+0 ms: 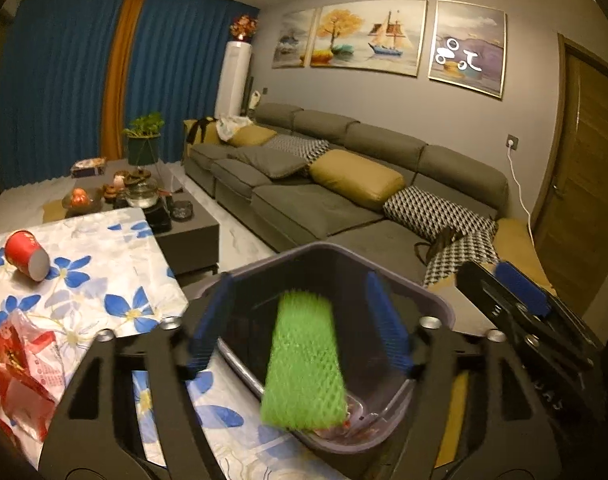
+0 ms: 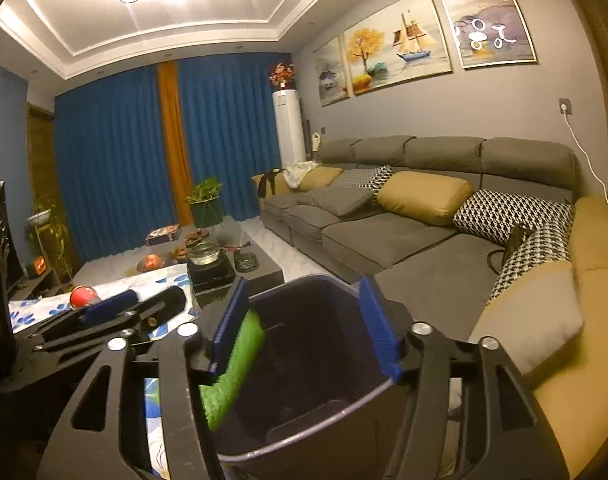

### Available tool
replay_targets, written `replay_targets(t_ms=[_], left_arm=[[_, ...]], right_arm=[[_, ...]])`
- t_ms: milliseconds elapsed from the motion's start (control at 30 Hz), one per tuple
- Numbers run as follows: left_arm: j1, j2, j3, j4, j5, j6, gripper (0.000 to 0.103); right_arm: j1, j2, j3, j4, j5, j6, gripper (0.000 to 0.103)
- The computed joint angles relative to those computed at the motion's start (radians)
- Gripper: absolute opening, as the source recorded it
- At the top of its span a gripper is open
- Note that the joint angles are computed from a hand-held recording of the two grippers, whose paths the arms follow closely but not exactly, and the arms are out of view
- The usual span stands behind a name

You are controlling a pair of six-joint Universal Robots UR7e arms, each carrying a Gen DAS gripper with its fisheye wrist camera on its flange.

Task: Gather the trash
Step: 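Open both grippers over the grey bin to drop the items, then grasp the pink plastic bag with the right gripper while the left gripper grasps the paper cup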

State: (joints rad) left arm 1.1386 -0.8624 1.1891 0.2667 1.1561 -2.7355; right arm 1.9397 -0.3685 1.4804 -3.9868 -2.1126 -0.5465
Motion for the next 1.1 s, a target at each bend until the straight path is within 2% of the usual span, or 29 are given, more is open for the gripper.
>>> replay_targets(t_ms=[133,267,433,600,733,867,1067,1100], left_arm=[[-0.004,-0.044,0.046,-0.028,-0.044,-0.040,0.081],[-0.020,-0.117,0.143,-0.118,-0.141,-0.030,0.084],[-0.040,-0.220,0.268,-0.197,-0.247,-0.043,0.084],[-0.060,-0.347,0.413,-0.269,-0.340,-0.032,0.084],[-0.067,-0.445,0.514,-0.295,-0.374,-0.047,0.084],[-0.081,-0.565,0.640,-0.344,-0.433,-0.013,0.084],[-0.085,-0.744,0.796,-0.420,-0.544,0.034,0.084],[-0.078,-0.768,0.807,-0.421,-0.545,0.039,0.084]], right_arm=[[0.015,-0.002,0.024,-0.057,-0.015,-0.019,0.084],[0.031,-0.008,0.055,-0.088,-0.024,-0.032,0.088],[0.048,-0.013,0.109,-0.094,-0.001,-0.012,0.095],[0.067,-0.003,0.144,-0.086,0.012,-0.021,0.096],[0.088,-0.001,0.168,-0.046,0.010,0.023,0.096],[0.119,0.022,0.179,-0.022,0.005,0.046,0.096],[0.169,0.071,0.173,0.048,0.049,0.073,0.096],[0.180,0.084,0.167,0.069,0.058,0.076,0.096]])
